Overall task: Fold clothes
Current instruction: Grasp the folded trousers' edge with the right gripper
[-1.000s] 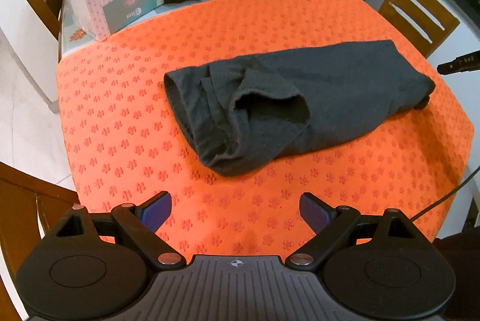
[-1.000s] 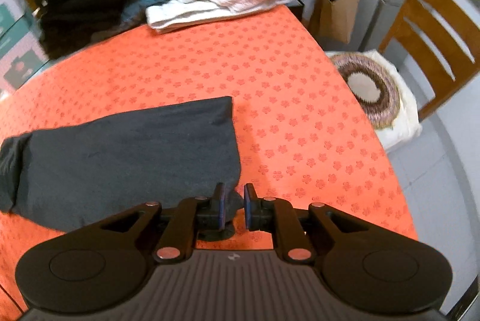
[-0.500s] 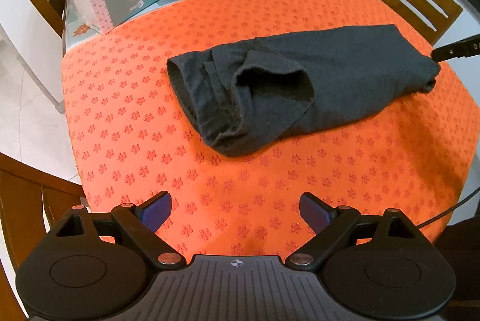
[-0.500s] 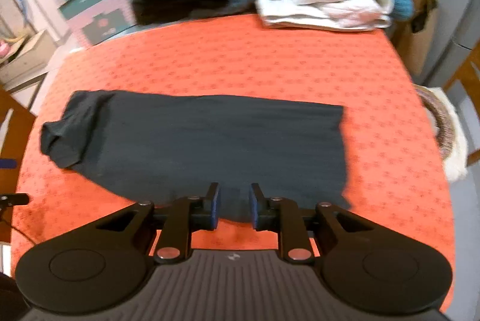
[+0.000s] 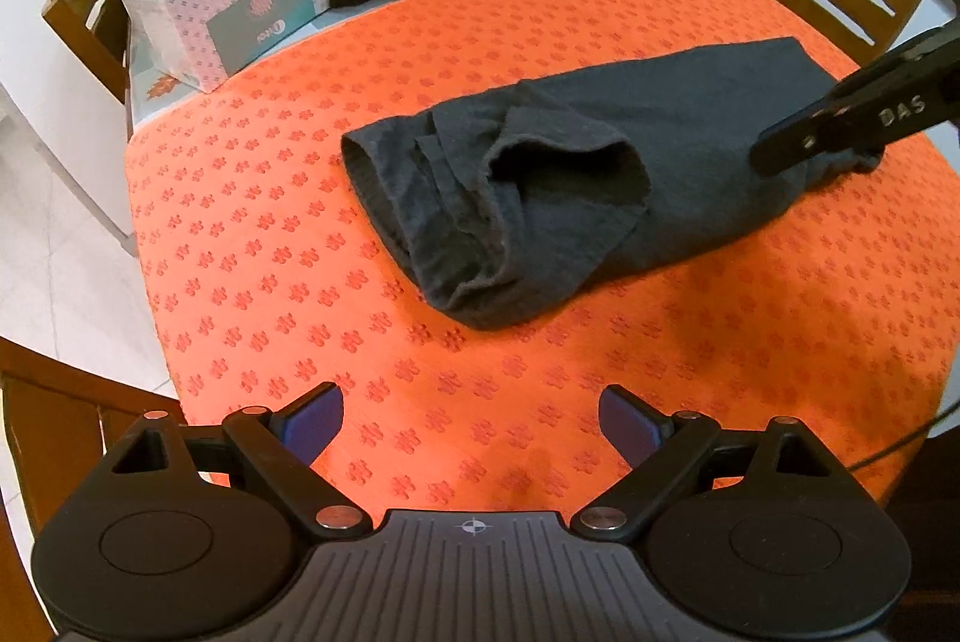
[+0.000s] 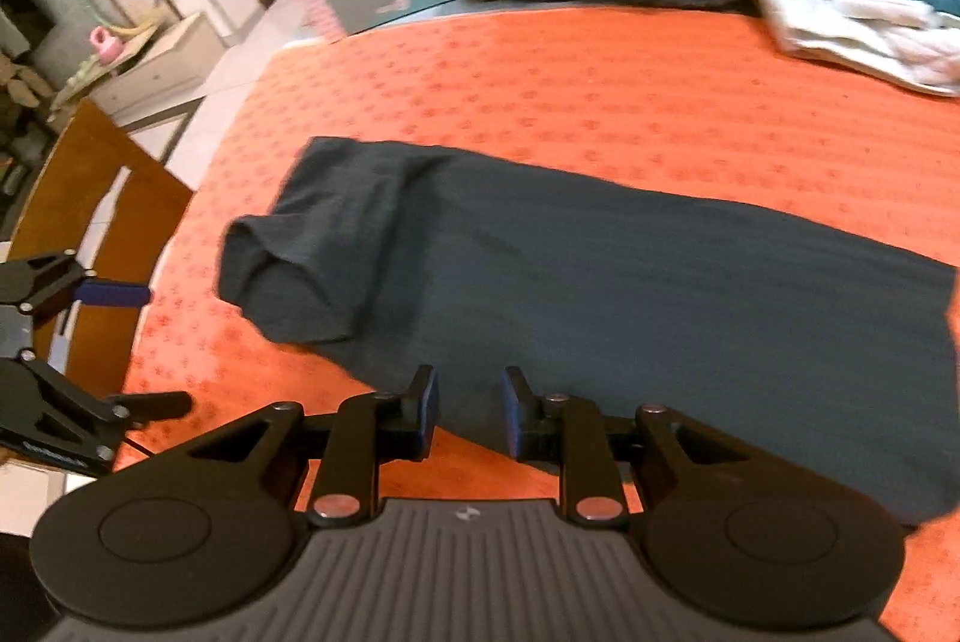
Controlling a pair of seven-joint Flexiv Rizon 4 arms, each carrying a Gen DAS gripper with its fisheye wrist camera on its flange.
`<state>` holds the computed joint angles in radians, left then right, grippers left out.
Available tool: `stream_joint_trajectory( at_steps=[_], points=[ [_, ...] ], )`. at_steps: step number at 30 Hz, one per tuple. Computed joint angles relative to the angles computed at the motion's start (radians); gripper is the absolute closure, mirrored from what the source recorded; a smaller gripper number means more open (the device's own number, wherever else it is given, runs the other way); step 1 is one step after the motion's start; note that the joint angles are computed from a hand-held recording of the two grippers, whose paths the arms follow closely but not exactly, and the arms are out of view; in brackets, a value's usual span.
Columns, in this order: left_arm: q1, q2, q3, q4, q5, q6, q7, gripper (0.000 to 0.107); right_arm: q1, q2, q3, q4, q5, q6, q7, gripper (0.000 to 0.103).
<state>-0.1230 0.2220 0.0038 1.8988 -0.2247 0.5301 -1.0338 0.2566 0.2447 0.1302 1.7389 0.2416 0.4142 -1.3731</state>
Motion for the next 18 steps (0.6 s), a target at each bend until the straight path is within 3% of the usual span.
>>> stream_joint_trajectory(
  at_steps=[8, 12, 18],
  points=[
    [-0.018, 0.004, -0.003, 0.046, -0.013, 0.100, 0.024, 0.016, 0.047, -0.065, 0.020, -0.044, 0.063, 0.011, -0.015, 0.077],
    [-0.026, -0.010, -0.016, 0.056, 0.002, 0.136, 0.019, 0.024, 0.051, -0.096, 0.033, -0.049, 0.051, 0.043, 0.019, 0.077],
    [-0.037, -0.028, -0.026, 0.064, 0.011, 0.163, -0.021, 0.047, 0.043, -0.129, 0.051, -0.026, 0.015, 0.111, 0.185, 0.077]
  ],
)
